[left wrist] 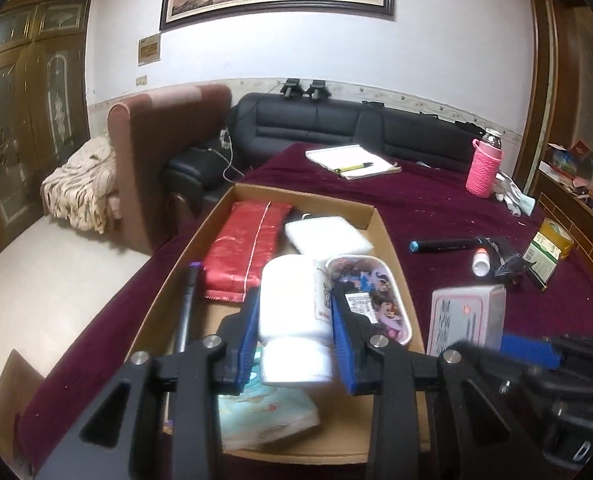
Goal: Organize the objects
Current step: 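Carry the pill bottle with the left gripper over the box while the right carries the small box there, then open the left gripper over the box while the right opens to drop the small box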
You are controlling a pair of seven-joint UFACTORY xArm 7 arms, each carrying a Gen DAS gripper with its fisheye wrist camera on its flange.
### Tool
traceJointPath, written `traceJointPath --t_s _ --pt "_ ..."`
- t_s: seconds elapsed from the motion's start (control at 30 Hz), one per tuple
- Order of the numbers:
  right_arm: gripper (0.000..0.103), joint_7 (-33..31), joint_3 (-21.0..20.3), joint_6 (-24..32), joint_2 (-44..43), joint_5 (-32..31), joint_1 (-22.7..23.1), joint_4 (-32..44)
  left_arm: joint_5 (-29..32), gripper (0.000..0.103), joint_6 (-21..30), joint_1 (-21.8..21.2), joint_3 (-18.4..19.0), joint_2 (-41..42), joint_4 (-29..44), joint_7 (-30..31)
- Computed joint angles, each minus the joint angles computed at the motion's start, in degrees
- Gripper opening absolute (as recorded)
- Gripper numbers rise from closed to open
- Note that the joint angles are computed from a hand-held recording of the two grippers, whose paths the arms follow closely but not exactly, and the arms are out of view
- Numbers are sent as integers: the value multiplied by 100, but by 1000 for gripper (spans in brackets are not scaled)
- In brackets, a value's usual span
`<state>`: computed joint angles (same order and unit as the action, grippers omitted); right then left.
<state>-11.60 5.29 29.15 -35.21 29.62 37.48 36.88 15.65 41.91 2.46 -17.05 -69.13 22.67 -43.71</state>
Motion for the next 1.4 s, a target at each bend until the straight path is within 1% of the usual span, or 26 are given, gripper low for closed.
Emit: traceJointPath --t_s 0.33,0.53,0.7,0.87,0.97,1.03,1.07,1.13,1.17,1.23,1.27,1.3,1.33,1.4 --pt "38 -52 106 76 184 -29 110 25 -57 33 91 44 156 -43 -159 -14" --pt "38 -138 204 76 346 -56 148 54 -186 33 53 69 403 23 -250 41" --pt "38 -76 325 27 498 -127 146 54 -336 33 11 80 552 106 -315 79" --pt "39 13 401 -45 554 -242 145 -5 -461 33 -11 73 621 197 -343 111" --pt "39 57 434 -123 543 -319 153 -39 -482 33 4 91 579 235 -327 100" --pt "40 26 382 -162 532 -291 216 -64 -488 33 13 100 573 272 -308 96" --pt "41 -12 327 -166 508 -235 266 -82 -488 34 25 110 591 282 -296 103" --pt "41 -149 159 -171 465 -10 407 -117 -498 47 68 120 617 306 -271 114" --pt "43 -201 124 -172 434 57 436 -132 -502 49 78 121 627 301 -270 118" --pt "50 -242 110 -233 332 132 431 -191 -518 54 81 104 652 278 -270 139" --pt "52 -266 92 -263 301 177 451 -206 -522 56 83 98 653 277 -261 151" --pt "54 -314 49 -272 263 235 486 -215 -530 60 84 89 651 266 -253 158" --pt "54 -371 7 -274 216 286 519 -225 -527 63 88 95 632 254 -234 154" --pt "54 -368 21 -293 110 284 480 -250 -509 65 100 114 598 241 -206 151"
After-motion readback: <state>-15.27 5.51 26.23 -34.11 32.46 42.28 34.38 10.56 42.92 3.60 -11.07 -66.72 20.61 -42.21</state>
